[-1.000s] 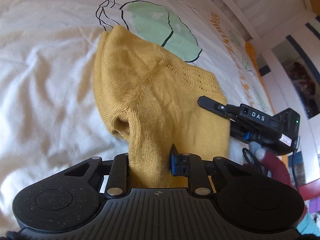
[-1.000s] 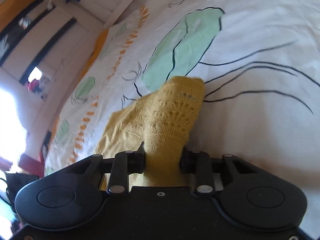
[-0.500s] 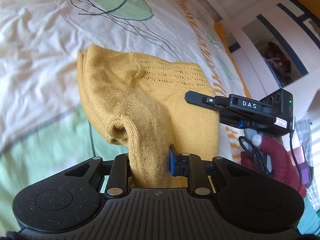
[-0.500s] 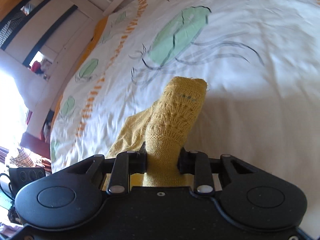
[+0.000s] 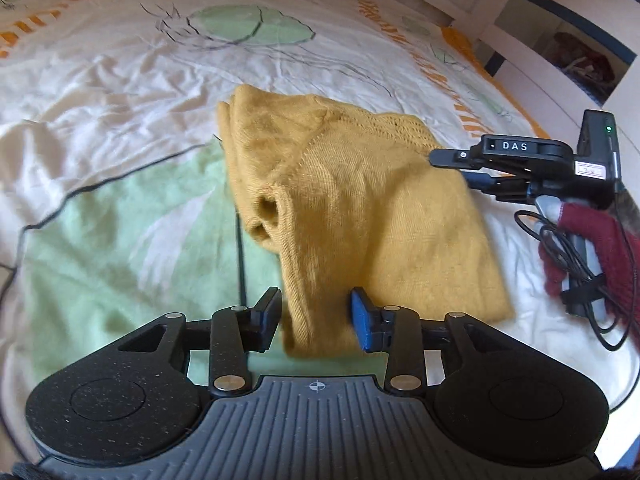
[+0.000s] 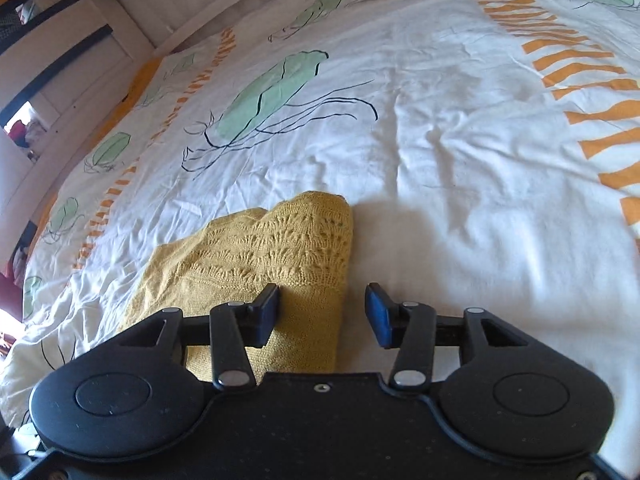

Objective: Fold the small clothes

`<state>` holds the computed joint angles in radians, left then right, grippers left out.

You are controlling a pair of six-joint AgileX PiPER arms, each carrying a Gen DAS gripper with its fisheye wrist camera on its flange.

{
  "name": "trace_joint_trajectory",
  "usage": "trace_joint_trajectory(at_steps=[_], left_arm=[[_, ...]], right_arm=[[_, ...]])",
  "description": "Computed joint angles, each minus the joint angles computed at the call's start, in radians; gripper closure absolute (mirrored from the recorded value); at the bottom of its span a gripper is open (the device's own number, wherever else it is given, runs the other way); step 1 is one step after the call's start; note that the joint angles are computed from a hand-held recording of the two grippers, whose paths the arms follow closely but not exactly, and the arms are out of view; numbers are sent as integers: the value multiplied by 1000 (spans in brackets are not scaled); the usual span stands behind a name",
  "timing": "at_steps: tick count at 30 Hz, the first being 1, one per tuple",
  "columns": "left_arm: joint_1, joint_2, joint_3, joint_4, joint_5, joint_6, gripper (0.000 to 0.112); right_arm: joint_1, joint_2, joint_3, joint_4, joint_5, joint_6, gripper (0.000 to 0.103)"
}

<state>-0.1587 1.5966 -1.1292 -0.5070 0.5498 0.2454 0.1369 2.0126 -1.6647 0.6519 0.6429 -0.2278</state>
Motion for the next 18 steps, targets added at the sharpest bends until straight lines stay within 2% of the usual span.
trace_joint_trajectory(at_steps=[3, 5, 8, 10, 15, 18], left_arm=[[-30, -97, 64, 121, -78, -100, 76], [-63, -135, 72, 266, -128, -223, 76], [-112, -136, 45, 523, -183, -455, 75], [-130, -87, -13, 619, -175, -536, 72], [-156, 36, -106, 754, -169, -663, 71], [-169, 126, -156, 834, -123, -730, 70]], right_arm=[[13, -72, 88, 14, -69, -39, 45], [-3, -151, 191, 82, -103, -142, 44], [8, -228, 279, 113, -146, -204, 40], [23, -254, 307, 91, -158, -203, 40], [65, -261, 330, -45, -170, -115, 40], [75, -229, 306, -165, -117, -11, 38]])
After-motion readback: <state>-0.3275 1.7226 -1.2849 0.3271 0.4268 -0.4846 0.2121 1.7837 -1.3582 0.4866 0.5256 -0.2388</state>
